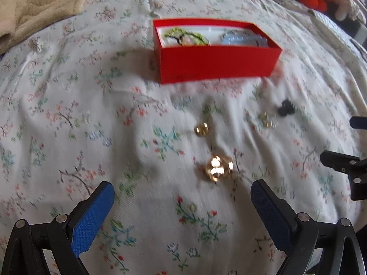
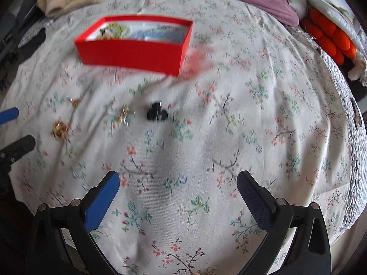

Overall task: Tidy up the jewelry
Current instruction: 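Withdraw both open tools from the box toward the remaining jewelry, then grasp the gold ring with the left tool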

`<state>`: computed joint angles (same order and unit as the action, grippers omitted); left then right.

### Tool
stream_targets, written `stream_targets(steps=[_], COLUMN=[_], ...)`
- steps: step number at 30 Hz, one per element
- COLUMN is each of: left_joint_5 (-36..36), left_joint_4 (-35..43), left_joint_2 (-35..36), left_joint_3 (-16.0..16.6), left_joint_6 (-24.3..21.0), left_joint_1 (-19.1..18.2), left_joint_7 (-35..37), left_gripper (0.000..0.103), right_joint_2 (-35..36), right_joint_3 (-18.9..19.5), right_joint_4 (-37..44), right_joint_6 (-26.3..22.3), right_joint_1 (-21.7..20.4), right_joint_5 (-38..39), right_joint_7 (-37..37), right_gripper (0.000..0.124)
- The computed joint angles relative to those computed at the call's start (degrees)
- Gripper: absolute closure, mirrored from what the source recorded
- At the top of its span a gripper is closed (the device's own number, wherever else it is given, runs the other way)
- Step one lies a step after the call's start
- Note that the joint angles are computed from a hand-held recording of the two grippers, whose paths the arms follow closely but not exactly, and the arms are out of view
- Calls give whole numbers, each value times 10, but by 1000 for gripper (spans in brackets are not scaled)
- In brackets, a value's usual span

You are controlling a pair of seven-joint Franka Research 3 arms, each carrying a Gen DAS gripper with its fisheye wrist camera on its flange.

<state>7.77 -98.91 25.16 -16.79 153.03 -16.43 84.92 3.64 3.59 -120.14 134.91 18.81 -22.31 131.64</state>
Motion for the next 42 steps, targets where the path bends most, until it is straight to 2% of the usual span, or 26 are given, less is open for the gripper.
stream_targets(steps=[6, 12, 15, 18, 24, 28, 33, 39, 40, 42], left_joint_5=[7, 69, 93, 96, 72, 46, 17, 5, 5, 2], left_joint_4=[-34, -71, -92, -101, -94, -91, -75, -42, -39, -33], left_joint_2=[1, 3, 3, 6, 12, 20, 37, 53, 53, 55], left_joint_3=[-6, 24, 30, 21, -17, -54, -83, -71, -68, -66], left_joint_6=[34, 108, 161, 185, 177, 184, 187, 170, 168, 162], left_joint_1=[1, -22, -23, -12, 21, 48, 66, 48, 44, 41], left_joint_7=[14, -12, -25, -26, 2, 44, 78, 80, 79, 78], left_gripper=[5, 5, 2, 1, 2, 17, 38, 71, 79, 79], right_joint_2=[14, 7, 5, 2, -2, -2, -4, 4, 5, 9], right_joint_3=[1, -7, -11, -12, -12, -12, -8, -8, -9, -10], right_joint_4=[-13, -48, -65, -79, -93, -94, -92, -75, -73, -67], right_joint_6=[-2, 57, 91, 116, 139, 143, 137, 122, 122, 127], right_joint_1=[4, -3, -5, -6, -3, -7, -7, -11, -11, -13], right_joint_5=[1, 13, -4, -31, -91, -97, -84, -32, -25, -12], right_joint_7=[-28, -28, -15, 5, 61, 68, 60, 12, 4, -10], right_gripper=[21, 21, 21, 21, 21, 21, 21, 21, 21, 21])
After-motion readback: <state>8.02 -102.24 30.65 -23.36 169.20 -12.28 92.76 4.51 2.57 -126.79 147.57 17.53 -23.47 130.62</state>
